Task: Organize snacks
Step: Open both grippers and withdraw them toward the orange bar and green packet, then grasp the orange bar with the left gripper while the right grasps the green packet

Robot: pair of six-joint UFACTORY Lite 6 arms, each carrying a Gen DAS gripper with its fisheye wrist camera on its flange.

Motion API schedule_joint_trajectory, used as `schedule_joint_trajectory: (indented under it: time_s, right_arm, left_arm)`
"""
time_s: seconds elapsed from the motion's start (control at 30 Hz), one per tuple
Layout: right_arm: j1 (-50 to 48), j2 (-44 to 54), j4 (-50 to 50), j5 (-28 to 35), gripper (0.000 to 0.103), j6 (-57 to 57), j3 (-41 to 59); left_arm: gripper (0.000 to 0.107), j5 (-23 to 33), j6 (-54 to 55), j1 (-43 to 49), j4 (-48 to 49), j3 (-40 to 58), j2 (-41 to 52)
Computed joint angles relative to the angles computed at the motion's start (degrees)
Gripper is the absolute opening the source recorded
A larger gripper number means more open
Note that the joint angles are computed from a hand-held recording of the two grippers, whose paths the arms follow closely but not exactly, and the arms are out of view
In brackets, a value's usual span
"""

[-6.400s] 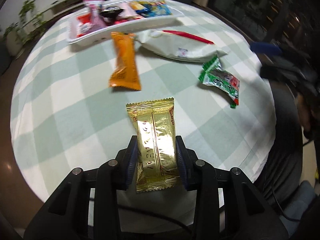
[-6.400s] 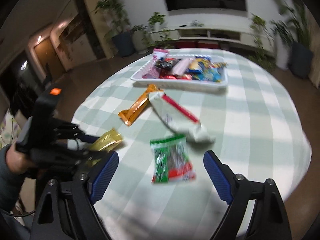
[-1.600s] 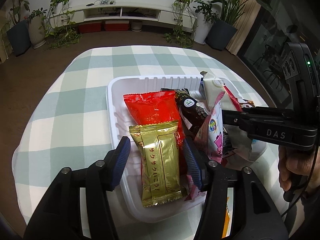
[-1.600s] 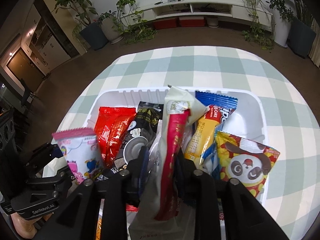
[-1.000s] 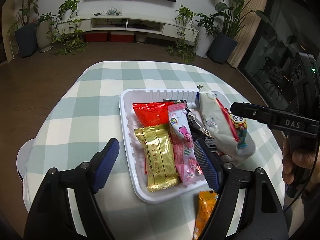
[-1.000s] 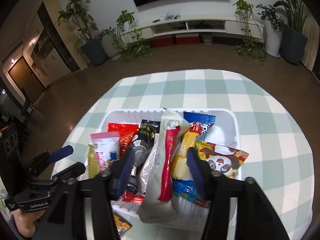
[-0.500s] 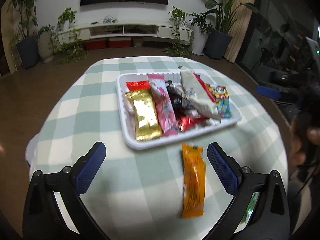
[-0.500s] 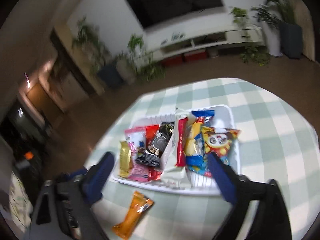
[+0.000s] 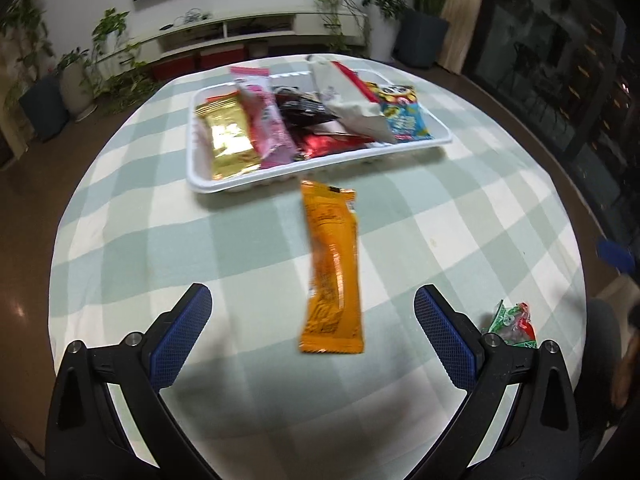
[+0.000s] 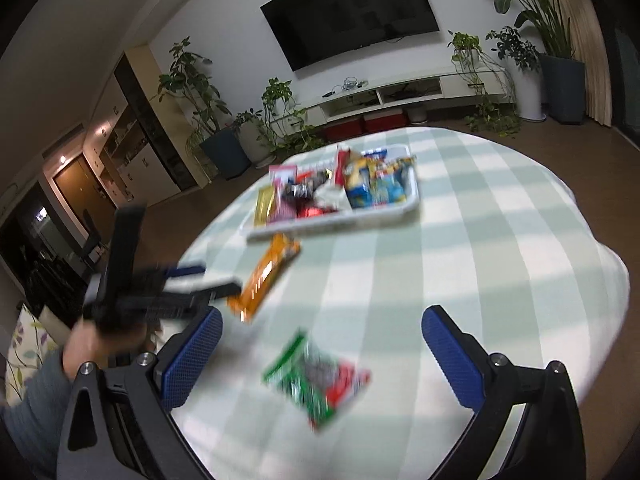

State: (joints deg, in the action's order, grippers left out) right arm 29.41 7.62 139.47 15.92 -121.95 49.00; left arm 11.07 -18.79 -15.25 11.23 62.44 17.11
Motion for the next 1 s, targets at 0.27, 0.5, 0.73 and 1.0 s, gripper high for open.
schedule_joint_trajectory:
  time_s: [0.27, 0.5, 0.73, 1.0]
  right_arm:
    - [1.95, -7.72, 10.03, -0.29, 0.098, -9.8, -10.62]
    - [2.49, -8.23, 10.17, 0.16, 0.095, -9.49, -11.76]
    - [2.94, -8.52, 7.77, 0.0, 0.095, -7.01, -11.61]
    - [4.22, -7.53, 1.15, -1.37, 0.094, -1.93, -10.03]
  left_arm:
    - [0.083, 11.24, 1.44, -2.44, 2.27, 18.1, 13.64]
    - [0.056, 18.68, 7.34, -1.74, -2.65, 30.71, 23.92]
    - [0.042, 20.6, 12.84, -0.65, -8.31, 35.7, 27.77]
    - [0.017, 19.18, 19.38, -0.44, -14.34, 32.15, 25.45]
